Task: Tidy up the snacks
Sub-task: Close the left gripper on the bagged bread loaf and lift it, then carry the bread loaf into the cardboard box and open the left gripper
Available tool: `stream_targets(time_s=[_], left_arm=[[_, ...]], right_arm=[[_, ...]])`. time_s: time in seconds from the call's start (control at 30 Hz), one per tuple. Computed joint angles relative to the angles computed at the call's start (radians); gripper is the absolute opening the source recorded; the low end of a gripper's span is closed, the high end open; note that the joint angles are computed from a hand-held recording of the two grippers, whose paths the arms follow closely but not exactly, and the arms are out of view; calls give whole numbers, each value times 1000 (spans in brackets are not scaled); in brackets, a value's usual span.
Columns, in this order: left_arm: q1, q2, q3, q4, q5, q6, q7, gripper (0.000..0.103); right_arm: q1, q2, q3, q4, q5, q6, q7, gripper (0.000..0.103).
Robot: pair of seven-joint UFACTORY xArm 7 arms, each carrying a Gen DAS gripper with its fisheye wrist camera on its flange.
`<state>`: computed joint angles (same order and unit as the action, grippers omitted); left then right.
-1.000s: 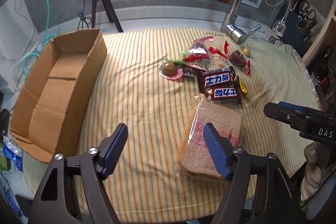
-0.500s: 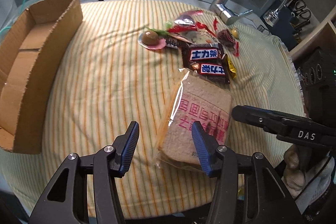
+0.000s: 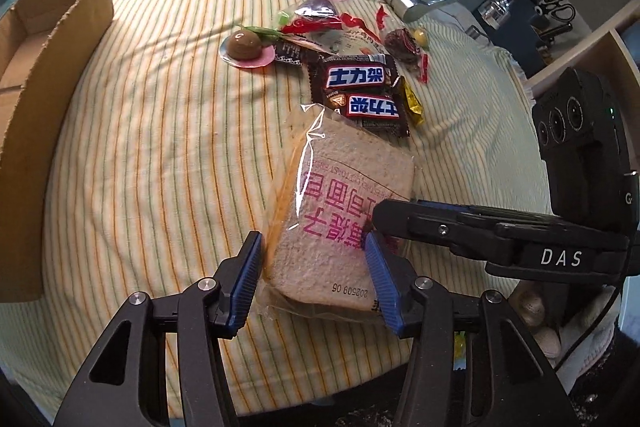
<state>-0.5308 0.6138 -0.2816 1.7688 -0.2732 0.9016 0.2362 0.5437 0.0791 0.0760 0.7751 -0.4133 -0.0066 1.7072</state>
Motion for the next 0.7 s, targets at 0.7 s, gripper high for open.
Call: stream_targets(time_s=[0.7], left_arm=[[59, -79, 14, -9, -23, -70, 61, 51]], right_arm=[[-64, 64, 74, 295, 86, 225, -238, 42]])
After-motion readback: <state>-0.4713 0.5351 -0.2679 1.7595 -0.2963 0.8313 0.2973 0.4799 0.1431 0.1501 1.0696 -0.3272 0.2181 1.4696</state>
